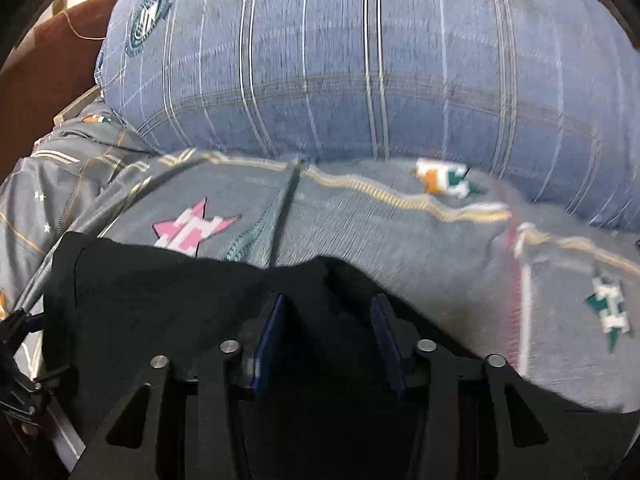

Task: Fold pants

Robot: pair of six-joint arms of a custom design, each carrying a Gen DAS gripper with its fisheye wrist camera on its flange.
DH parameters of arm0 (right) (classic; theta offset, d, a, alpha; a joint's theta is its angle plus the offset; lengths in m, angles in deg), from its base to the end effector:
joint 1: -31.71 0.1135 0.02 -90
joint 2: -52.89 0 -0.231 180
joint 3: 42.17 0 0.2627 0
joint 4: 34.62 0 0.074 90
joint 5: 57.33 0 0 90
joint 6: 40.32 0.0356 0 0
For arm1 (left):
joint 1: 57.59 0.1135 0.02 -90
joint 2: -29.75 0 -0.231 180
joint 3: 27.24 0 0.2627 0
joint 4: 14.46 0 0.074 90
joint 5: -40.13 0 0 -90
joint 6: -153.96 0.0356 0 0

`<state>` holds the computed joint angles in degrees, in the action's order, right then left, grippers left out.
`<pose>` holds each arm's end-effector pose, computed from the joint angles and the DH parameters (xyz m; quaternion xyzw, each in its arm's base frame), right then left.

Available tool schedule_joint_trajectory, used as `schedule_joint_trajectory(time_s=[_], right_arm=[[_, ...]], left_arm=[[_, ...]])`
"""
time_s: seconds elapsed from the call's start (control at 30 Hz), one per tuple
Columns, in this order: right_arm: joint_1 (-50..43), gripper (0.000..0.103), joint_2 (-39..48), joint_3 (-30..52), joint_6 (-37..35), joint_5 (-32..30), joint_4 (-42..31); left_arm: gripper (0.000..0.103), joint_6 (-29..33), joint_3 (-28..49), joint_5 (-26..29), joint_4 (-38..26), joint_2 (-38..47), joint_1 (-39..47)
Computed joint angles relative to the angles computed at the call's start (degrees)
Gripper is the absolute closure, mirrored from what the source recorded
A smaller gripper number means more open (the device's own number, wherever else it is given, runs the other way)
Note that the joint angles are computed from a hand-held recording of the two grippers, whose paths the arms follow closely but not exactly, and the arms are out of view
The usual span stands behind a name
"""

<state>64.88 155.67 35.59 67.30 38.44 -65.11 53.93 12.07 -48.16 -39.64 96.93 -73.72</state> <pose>0.3126 0.2000 0.1375 -0.1143 0.9471 0.0836 0.2881 0.2192 -0.0645 0.1160 0.0552 0.9468 -0.0855 0.3054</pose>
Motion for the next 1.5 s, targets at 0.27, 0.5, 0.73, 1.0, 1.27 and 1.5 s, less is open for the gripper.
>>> schedule_joint_trajectory(time_s=[0.27, 0.5, 0.73, 1.0, 1.27, 1.5], right_arm=[[-0.15, 0.100, 6.73, 5.34, 3.35, 3.90, 0.28], [-0.25, 0.072, 3.95, 3.13, 7.97, 6.11, 0.14], [-0.21, 0.056, -24.22, -19.77, 13.18, 5.64, 6.03], [-6.99, 0.056, -53.58, -39.53, 17.96, 8.28, -9.22], [-27.99, 0.089, -69.17, -47.71, 11.08, -3.29, -20.29], [-35.49, 0.103, -73.67, -48.98, 12.14, -8.81, -23.44]], left_arm=[[0.000, 1.51, 0.63, 0.75, -0.62, 0.36, 0.51], [0.000, 1.61, -4.94, -2.90, 0.94, -14.69, -1.36], [0.000, 6.05, -6.29, -11.41, 4.26, -13.56, -8.86], [0.000, 3.03, -0.04, -5.62, 1.62, -0.13, -2.89], [0.000, 1.88, -0.26, -0.03, 1.32, 0.12, 2.00], [0.000, 1.84, -1.23, -1.99, 2.02, -1.05, 0.79]])
